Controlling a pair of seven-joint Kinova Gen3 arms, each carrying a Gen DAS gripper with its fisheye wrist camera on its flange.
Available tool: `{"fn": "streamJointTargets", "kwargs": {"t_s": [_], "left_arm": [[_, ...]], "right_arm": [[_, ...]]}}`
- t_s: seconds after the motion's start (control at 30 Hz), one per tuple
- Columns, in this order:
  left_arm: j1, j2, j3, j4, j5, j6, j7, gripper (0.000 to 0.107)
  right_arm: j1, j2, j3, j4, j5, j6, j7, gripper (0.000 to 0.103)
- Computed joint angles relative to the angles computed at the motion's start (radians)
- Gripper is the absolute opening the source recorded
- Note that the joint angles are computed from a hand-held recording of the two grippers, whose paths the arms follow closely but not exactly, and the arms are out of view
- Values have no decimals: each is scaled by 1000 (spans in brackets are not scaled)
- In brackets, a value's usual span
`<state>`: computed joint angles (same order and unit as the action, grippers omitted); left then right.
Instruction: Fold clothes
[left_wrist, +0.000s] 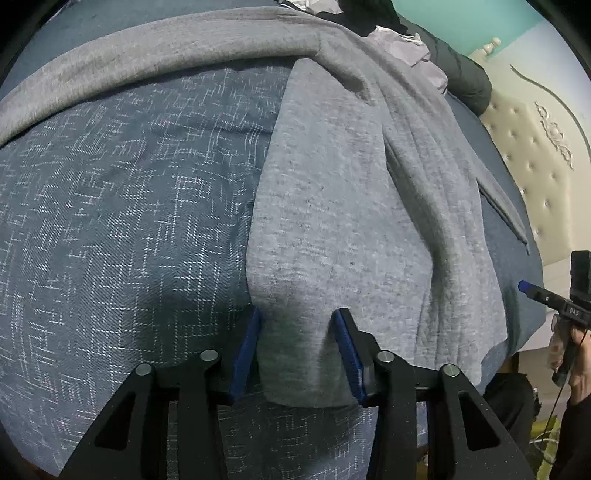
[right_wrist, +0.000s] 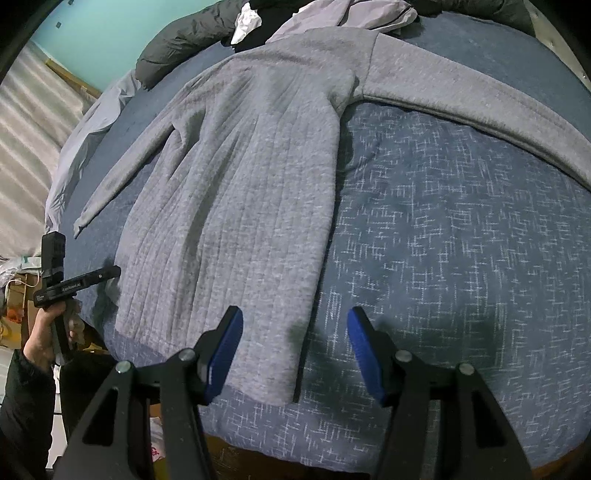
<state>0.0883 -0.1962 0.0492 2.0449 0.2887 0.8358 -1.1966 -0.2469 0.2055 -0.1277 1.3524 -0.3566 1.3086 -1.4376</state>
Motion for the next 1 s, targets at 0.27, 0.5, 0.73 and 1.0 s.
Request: {"fn": "streamJointTargets", "kwargs": {"t_s": [0.27,0.5,0.73,1.0], "left_arm": [[11,-70,20,-42,-71,52,-9,4],[4,-204,-31,-113,-88,150,-72,3],[-63,-259,-70,-109,-128,219,-87,0],[-84,-260,-98,-51,-85,207,-115,0]], "right_arm": [[9,-10,3,30,-19,-11,4,60],[17,-21,5,38,-34,-6,1,60],[0,-9,6,37,-5,3,-41,60],[-26,23,-1,39,28,-1,-107,60]]}}
